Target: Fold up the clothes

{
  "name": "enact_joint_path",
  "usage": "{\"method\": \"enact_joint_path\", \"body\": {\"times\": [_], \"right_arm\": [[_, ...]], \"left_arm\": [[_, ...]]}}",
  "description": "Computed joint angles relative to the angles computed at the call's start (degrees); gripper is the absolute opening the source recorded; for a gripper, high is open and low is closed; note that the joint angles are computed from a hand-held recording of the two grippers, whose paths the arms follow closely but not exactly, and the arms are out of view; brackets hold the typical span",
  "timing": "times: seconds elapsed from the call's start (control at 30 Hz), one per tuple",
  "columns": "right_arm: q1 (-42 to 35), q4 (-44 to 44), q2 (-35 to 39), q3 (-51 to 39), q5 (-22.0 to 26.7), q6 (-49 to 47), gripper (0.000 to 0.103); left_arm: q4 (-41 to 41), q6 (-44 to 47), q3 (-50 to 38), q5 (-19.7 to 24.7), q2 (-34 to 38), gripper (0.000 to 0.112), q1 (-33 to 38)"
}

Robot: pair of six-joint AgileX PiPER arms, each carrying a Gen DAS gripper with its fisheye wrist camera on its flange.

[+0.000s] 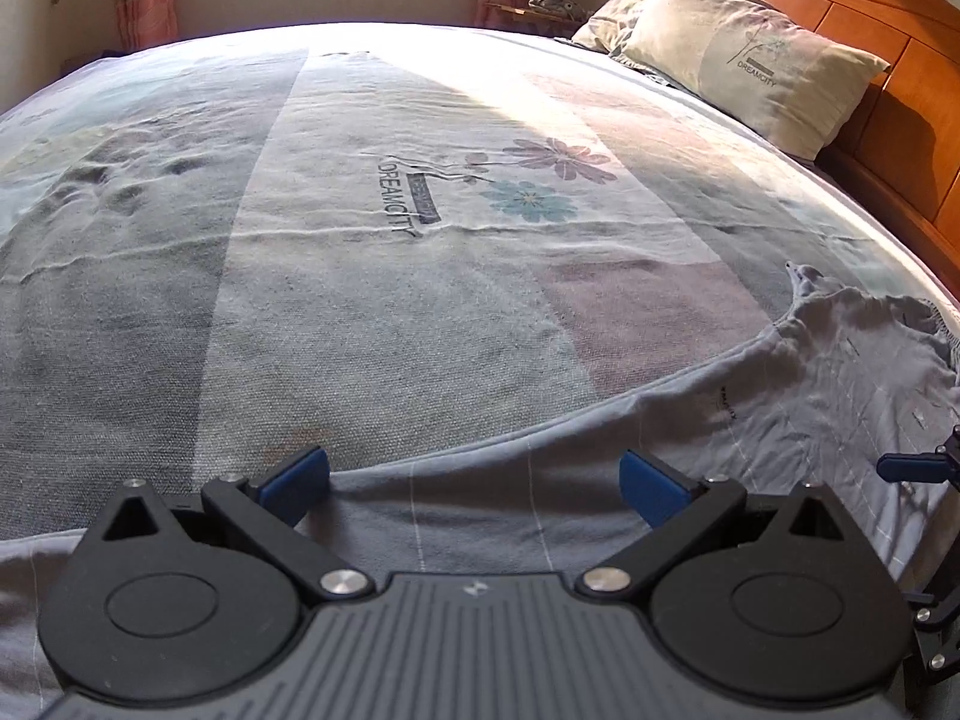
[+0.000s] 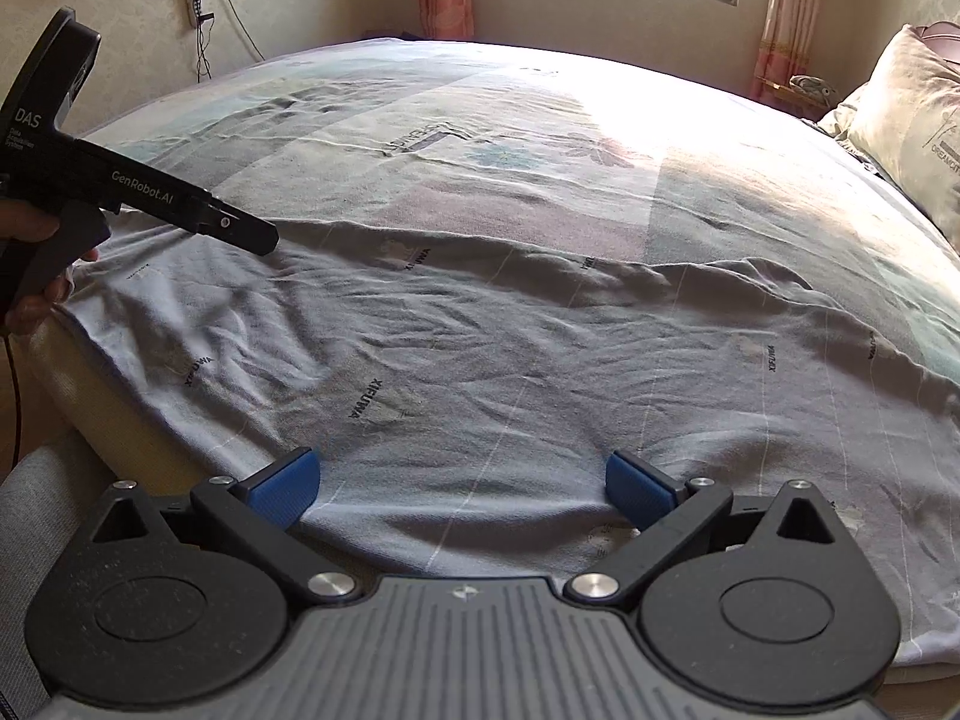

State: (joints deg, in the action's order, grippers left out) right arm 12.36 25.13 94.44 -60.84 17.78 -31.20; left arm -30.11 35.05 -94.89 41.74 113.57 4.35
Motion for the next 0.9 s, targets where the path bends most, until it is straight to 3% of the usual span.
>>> {"method": "enact_joint_path", "body": {"times": [0.1, 0.23, 0.43, 0.53, 0.6, 0.73, 0.83, 0.9], "right_arm": [[0.05, 1.02, -0.12, 0.49, -0.66, -1.05, 0.103], [-0.14, 3.82, -0.11, 0.98, -1.47, -4.02, 0.103], [-0.33, 7.88, -0.33, 2.03, -2.68, -8.28, 0.103], [-0.45, 9.23, -0.44, 2.31, -2.87, -9.71, 0.103], [-0.58, 6.43, -0.57, 1.37, -1.31, -7.10, 0.103], [-4.24, 16.59, -4.64, 2.75, 1.47, -19.66, 0.103], [-7.66, 9.86, -5.85, 3.04, -0.05, -13.54, 0.103], [-11.27, 8.35, -4.14, 1.18, 3.51, -9.88, 0.103]], "left_arm": [[-1.55, 2.13, 0.92, 0.81, -2.53, 0.102, -1.17], [-11.54, 8.10, -2.64, 9.89, -0.07, 0.102, -2.00], [-5.99, 2.94, -7.73, 7.16, 5.33, 0.102, -6.36], [-0.36, -2.24, -11.49, 7.96, 5.77, 0.102, -6.79], [-0.76, -1.08, -9.50, 7.67, 3.27, 0.102, -5.74], [-2.00, 5.27, 1.79, 4.34, -5.32, 0.102, -3.26], [-1.58, 6.83, 10.23, 1.51, -9.89, 0.102, -1.48], [-1.77, 5.68, 13.70, 1.14, -10.92, 0.102, 0.19]]}}
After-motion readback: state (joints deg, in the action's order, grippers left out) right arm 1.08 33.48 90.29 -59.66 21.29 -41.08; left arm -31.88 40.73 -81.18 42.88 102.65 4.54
